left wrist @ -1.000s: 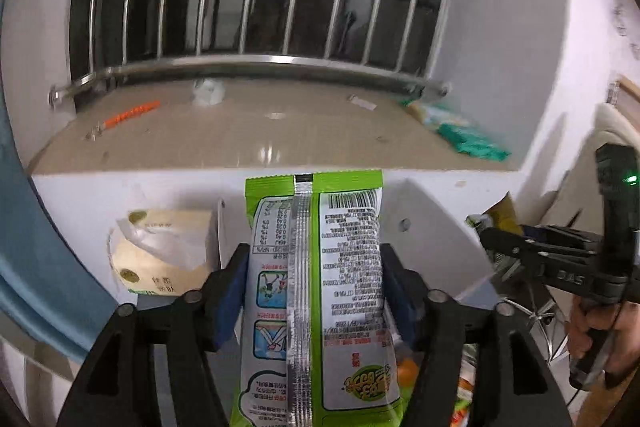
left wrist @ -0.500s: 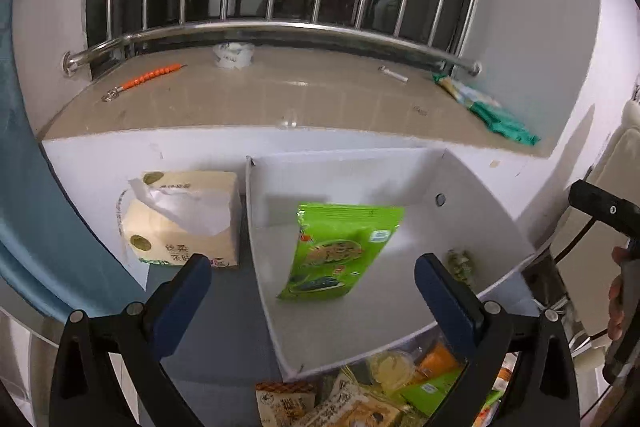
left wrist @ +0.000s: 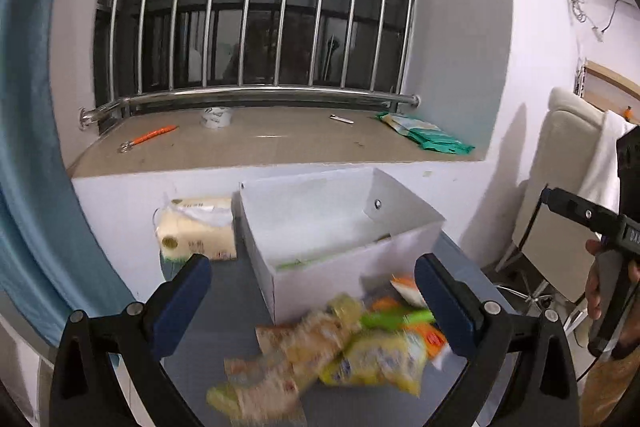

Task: Organize snacks
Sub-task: 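Grasp the white-and-orange snack bag with the right gripper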

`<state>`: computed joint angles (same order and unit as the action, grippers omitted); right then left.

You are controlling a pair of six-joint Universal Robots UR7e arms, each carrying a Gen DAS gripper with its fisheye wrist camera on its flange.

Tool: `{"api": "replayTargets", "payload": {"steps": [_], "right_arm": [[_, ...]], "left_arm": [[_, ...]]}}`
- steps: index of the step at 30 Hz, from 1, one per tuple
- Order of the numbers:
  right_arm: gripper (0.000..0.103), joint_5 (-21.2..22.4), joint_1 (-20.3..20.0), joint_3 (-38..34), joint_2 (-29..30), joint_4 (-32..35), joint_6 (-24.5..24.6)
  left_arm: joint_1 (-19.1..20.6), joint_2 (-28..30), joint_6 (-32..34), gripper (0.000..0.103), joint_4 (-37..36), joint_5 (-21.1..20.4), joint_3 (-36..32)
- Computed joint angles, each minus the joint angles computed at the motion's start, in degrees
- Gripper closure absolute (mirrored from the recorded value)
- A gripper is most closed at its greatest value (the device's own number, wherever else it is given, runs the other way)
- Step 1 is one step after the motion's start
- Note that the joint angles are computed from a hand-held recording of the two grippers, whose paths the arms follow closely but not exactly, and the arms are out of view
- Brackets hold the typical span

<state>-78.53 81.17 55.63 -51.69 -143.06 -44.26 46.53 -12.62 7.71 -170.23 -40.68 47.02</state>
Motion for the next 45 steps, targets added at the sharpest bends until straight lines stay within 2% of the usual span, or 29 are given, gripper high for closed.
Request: {"api": "replayTargets", "payload": {"steps": [2,5,8,11,17,21,25,29,33,38,39,40,41,42,43,45], "right_arm": [[0.000,1.6,-1.1,8.9,-4.9,-4.1,-0.6],[0.000,2.7,-2.4,17.7,-9.5,-8.8,-2.0],[0.000,0.8,-3.1,25.8,-12.9,-14.7,-4.4],[0.000,-1.2,-3.3,29.3,-14.0,-17.4,-6.3],[0.000,-5.6,-3.0,30.0,-12.6,-19.7,-9.2],[0.000,-8.0,-2.5,28.0,-10.0,-20.1,-9.3],[0.000,-12.0,-1.0,23.0,-4.7,-21.6,-12.5],[0.000,-16.2,0.6,13.7,2.4,-20.0,-13.0],[0.000,-19.1,1.6,4.2,8.6,-15.0,-13.4],[0.000,-27.1,2.8,-7.9,17.6,-12.2,-18.0],[0.005,-28.4,2.9,-9.7,19.0,-12.2,-18.8],[0.020,-29.5,2.9,-11.1,20.0,-11.9,-19.2],[0.030,-29.7,2.8,-12.7,20.6,-10.0,-18.5],[0.049,-29.6,2.6,-13.0,20.6,-9.6,-17.6],[0.055,-30.2,2.7,-12.6,20.6,-11.6,-17.7],[0.059,-29.3,2.7,-12.0,19.6,-10.2,-17.2]], "left_arm": [[-1.2,-3.0,-1.0,0.000,-4.6,0.9,8.0],[-2.5,-5.9,-4.6,0.000,-8.2,1.8,16.2],[-3.4,-7.5,-7.2,0.000,-9.3,2.3,21.2],[-4.0,-8.4,-8.3,0.000,-9.2,2.4,23.9],[-4.2,-9.8,-9.1,0.000,-9.6,0.7,27.0],[-3.8,-10.5,-10.4,0.000,-9.5,-0.7,28.2],[-3.7,-10.6,-10.5,0.000,-9.8,-0.2,28.5],[-3.5,-10.9,-10.4,0.000,-10.5,0.2,29.3],[-3.3,-11.5,-11.1,0.000,-10.1,0.1,30.2],[-3.0,-12.0,-12.6,0.000,-9.5,0.0,31.1],[-2.9,-12.1,-12.7,0.000,-9.3,0.0,31.2],[-2.9,-12.1,-12.8,0.000,-9.1,0.2,31.2],[-2.8,-12.1,-13.0,0.000,-8.9,0.3,31.3],[-2.6,-12.1,-13.2,0.000,-8.7,0.2,31.4],[-2.5,-12.2,-13.5,0.000,-8.4,0.2,31.4],[-2.3,-12.2,-14.2,0.000,-7.8,0.1,31.3]]}}
